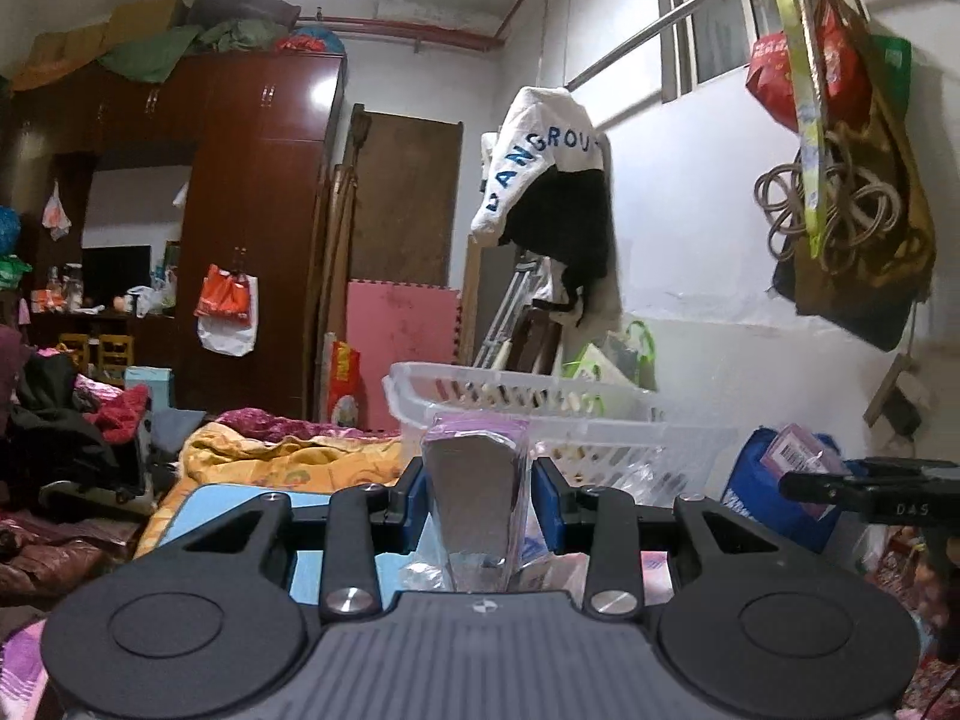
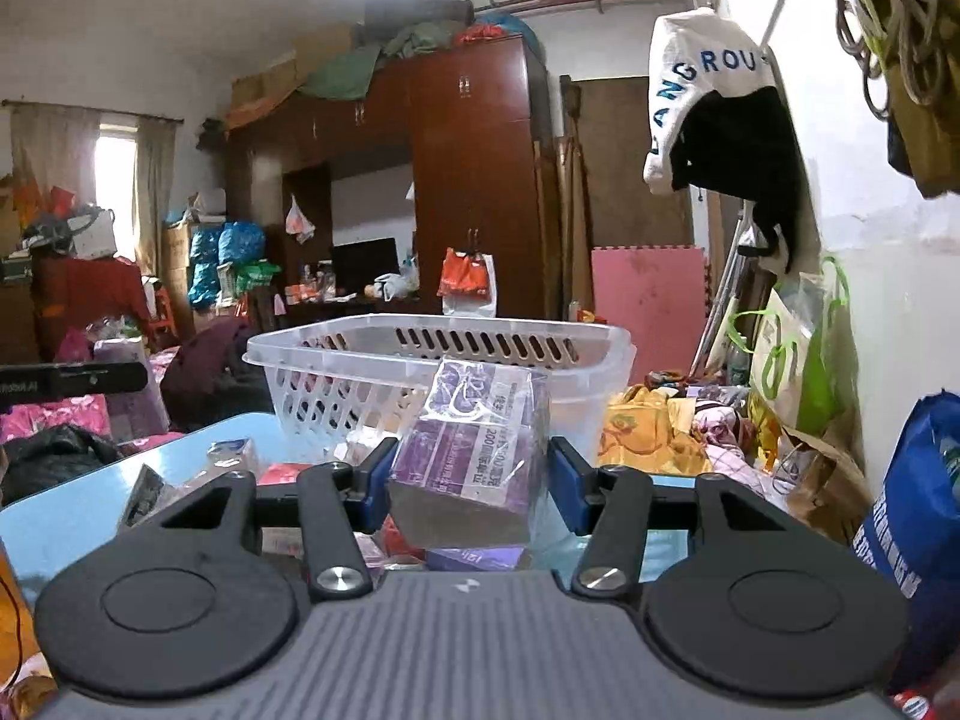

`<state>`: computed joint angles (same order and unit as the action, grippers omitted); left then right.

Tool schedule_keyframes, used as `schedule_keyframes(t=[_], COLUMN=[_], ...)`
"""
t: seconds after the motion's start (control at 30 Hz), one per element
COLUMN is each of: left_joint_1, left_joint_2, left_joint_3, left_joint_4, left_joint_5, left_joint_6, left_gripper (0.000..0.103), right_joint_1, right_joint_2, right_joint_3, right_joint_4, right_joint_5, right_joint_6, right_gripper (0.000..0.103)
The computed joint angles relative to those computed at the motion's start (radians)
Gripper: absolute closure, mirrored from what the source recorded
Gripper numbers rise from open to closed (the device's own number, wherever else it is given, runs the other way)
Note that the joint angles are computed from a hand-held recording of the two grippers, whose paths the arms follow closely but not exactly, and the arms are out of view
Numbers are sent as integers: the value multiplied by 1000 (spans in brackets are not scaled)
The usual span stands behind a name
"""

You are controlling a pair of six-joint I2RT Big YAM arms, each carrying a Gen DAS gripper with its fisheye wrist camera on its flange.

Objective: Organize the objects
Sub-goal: 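Carry both items over the white basket and open both grippers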

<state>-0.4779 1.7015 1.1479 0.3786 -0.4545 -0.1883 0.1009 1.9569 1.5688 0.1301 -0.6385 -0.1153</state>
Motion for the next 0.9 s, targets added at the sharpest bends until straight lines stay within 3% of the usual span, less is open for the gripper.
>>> schedule_keyframes(t=[0.13, 0.3, 0.4, 0.5, 0.57, 0.67, 0.7, 0.73, 0.77, 0.8, 0.83, 0.9], left_joint_1=[11, 47, 82, 106, 111, 106, 106, 106, 107, 105, 101, 88], left_joint_2=[1, 71, 165, 268, 316, 349, 359, 368, 375, 376, 367, 311], left_joint_3=[62, 294, 495, 681, 759, 795, 808, 820, 833, 840, 827, 726], left_joint_4=[-50, -256, -431, -584, -643, -658, -669, -680, -700, -717, -718, -636], left_joint_5=[54, 108, 152, 166, 157, 138, 139, 143, 147, 140, 123, 73], left_joint_6=[14, -3, -68, -123, -134, -130, -127, -131, -136, -140, -137, -98], left_gripper=[62, 62, 62, 62, 52, 39, 36, 28, 21, 21, 21, 21], right_joint_1=[6, 56, 86, 107, 118, 124, 124, 127, 129, 131, 130, 115], right_joint_2=[10, 67, 166, 295, 365, 461, 480, 475, 454, 418, 379, 292], right_joint_3=[72, 250, 464, 713, 837, 1004, 1038, 1025, 978, 905, 830, 670], right_joint_4=[-58, -122, -264, -468, -549, -677, -707, -702, -663, -604, -550, -456], right_joint_5=[-49, 26, 57, 74, 112, 103, 88, 90, 101, 117, 129, 101], right_joint_6=[5, -71, -110, -143, -152, -170, -173, -171, -167, -168, -175, -162], right_gripper=[47, 46, 46, 46, 46, 45, 38, 30, 12, 6, 5, 0])
